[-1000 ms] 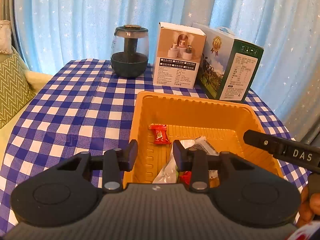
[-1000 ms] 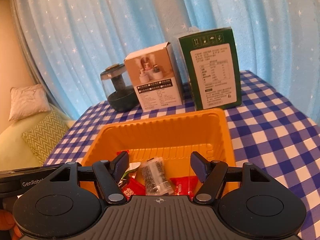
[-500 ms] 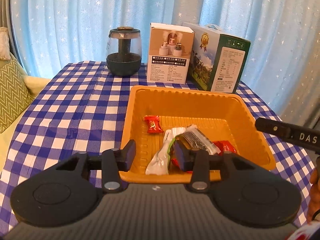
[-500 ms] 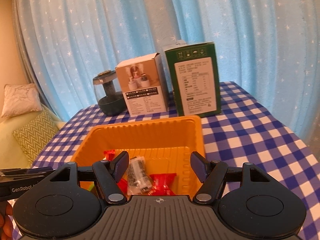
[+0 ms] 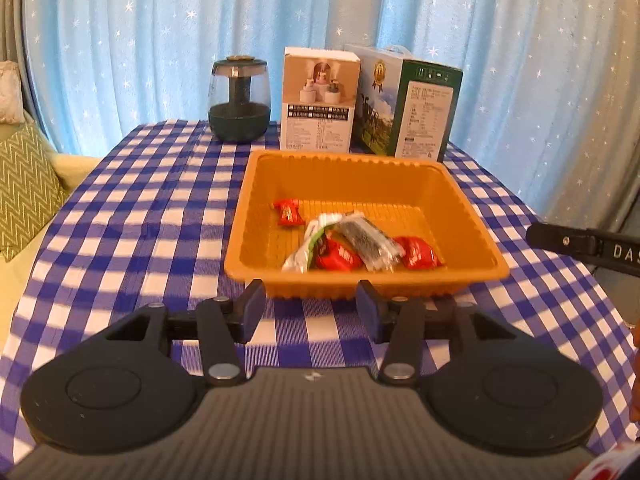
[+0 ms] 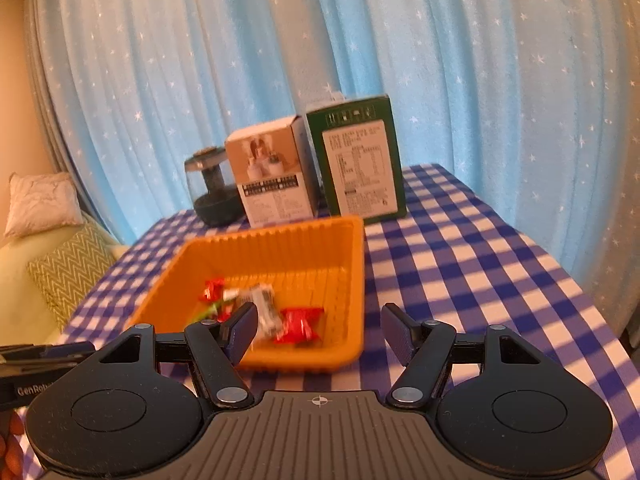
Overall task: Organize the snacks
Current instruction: 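Move both tools back toward the remaining sweets on the cloth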
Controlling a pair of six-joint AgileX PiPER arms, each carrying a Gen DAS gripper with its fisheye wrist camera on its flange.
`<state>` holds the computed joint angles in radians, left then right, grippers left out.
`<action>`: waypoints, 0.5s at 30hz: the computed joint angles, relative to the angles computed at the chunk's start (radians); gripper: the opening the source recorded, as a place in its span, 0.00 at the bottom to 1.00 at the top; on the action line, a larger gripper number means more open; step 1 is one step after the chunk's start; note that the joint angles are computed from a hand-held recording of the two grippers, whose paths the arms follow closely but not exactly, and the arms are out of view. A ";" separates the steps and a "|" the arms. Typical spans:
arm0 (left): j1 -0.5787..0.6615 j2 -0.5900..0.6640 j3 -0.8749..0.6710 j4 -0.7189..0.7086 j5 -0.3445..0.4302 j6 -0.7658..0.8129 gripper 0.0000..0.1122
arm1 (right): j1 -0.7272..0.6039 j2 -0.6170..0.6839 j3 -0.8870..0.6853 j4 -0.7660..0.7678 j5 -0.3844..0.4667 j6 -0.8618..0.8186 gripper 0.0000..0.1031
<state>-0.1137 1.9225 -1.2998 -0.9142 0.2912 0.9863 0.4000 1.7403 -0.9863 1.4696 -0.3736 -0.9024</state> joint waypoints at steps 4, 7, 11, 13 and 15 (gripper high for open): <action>0.007 -0.049 0.100 -0.071 -0.026 0.092 0.41 | 0.027 -0.035 0.074 0.018 -0.003 0.019 0.66; 0.023 -0.079 0.178 -0.192 -0.037 0.238 0.41 | 0.054 -0.061 0.136 -0.003 -0.019 0.057 0.66; 0.054 -0.101 0.271 -0.303 -0.021 0.388 0.41 | 0.094 -0.079 0.225 -0.011 -0.037 0.108 0.66; 0.060 -0.106 0.305 -0.330 -0.025 0.431 0.41 | 0.112 -0.077 0.259 -0.022 -0.036 0.147 0.66; 0.061 -0.108 0.331 -0.355 -0.024 0.467 0.41 | 0.127 -0.070 0.278 -0.026 -0.038 0.168 0.66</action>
<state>-0.0524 1.8149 -0.9688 -1.2696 0.2672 1.4533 0.5268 1.6705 -0.7088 1.4440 -0.4115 -0.7345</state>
